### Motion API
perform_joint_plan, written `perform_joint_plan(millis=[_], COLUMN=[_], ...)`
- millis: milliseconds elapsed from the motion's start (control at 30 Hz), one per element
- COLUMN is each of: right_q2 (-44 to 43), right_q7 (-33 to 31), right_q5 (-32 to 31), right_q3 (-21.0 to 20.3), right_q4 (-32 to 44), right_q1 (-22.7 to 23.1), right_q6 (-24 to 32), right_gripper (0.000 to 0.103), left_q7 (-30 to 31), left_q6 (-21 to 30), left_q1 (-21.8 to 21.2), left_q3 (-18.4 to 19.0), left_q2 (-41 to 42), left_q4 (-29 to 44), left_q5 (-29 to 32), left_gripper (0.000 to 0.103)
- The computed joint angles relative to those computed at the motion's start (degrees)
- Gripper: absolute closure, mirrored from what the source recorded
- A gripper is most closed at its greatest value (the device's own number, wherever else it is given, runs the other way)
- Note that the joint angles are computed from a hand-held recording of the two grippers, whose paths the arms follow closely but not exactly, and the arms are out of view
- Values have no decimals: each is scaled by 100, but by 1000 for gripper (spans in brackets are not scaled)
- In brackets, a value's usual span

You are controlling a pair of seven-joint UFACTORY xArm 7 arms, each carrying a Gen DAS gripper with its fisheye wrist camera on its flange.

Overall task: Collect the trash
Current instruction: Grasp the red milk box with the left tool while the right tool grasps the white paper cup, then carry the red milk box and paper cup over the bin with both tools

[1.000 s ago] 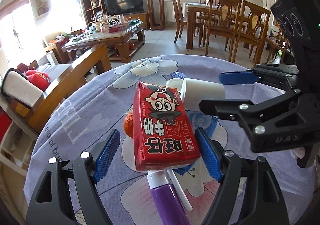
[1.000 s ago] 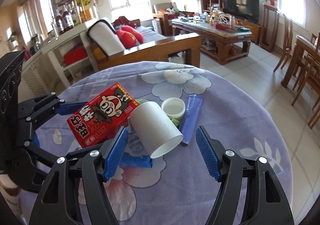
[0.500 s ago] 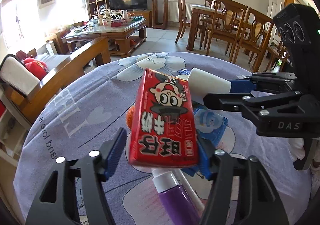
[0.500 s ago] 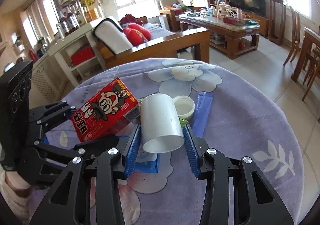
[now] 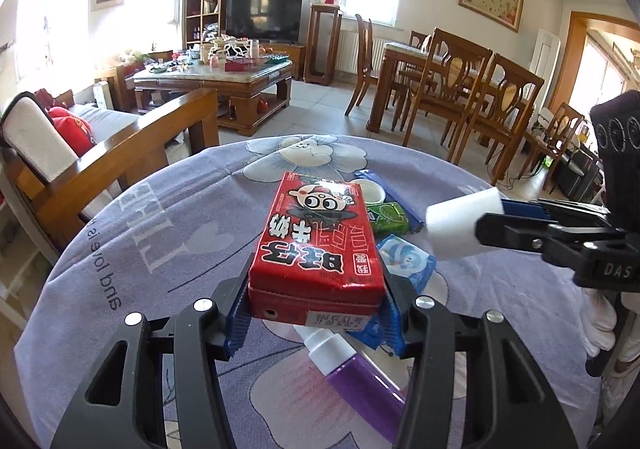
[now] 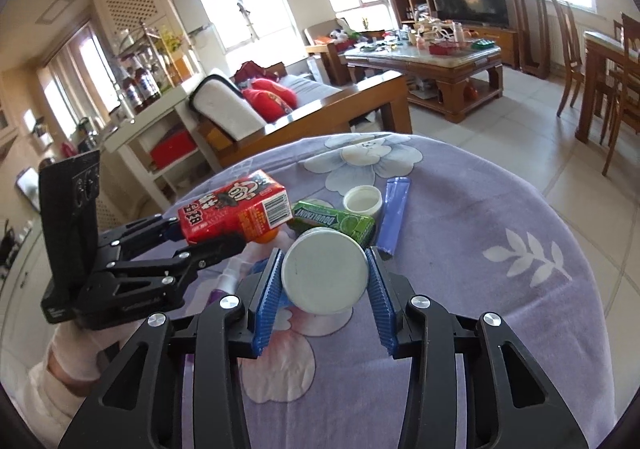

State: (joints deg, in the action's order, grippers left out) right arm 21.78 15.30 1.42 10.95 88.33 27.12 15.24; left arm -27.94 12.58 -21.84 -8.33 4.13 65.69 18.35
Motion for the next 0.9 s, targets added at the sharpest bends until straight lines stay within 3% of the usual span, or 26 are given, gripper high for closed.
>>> perform_joint_plan(millis=[300,467,600,767,900], right_q2=[-1538,-2407,-3142,-4129,-4989], right_q7=[723,1627,2121,2167,2091], right_q5=[-128,-880,-1205,-1048,-831], right_q3=[-85,-49,261,397,363], right_q4=[-1907,-2783,-3428,-4203,-4780], right_q1=[9,-152,-607,-918,-1038], right_q6=[-922,-1195,-1257,-1154,-906], right_gripper=[62,62,62,62,62], left_q7=[-332,-301,-232,-97,-503], left_q6=[-538,-703,-832,-938,-965], left_q1=[39,32,-42,-261,-493], left_q3=[-164,-390,-574,-780,-916], left_q2=[-493,-761,-871,-738,-435], left_q4=[-529,-695,-739,-529,-192], left_q5=[189,35,-72,-168,332], left_gripper=[52,52,52,52,52])
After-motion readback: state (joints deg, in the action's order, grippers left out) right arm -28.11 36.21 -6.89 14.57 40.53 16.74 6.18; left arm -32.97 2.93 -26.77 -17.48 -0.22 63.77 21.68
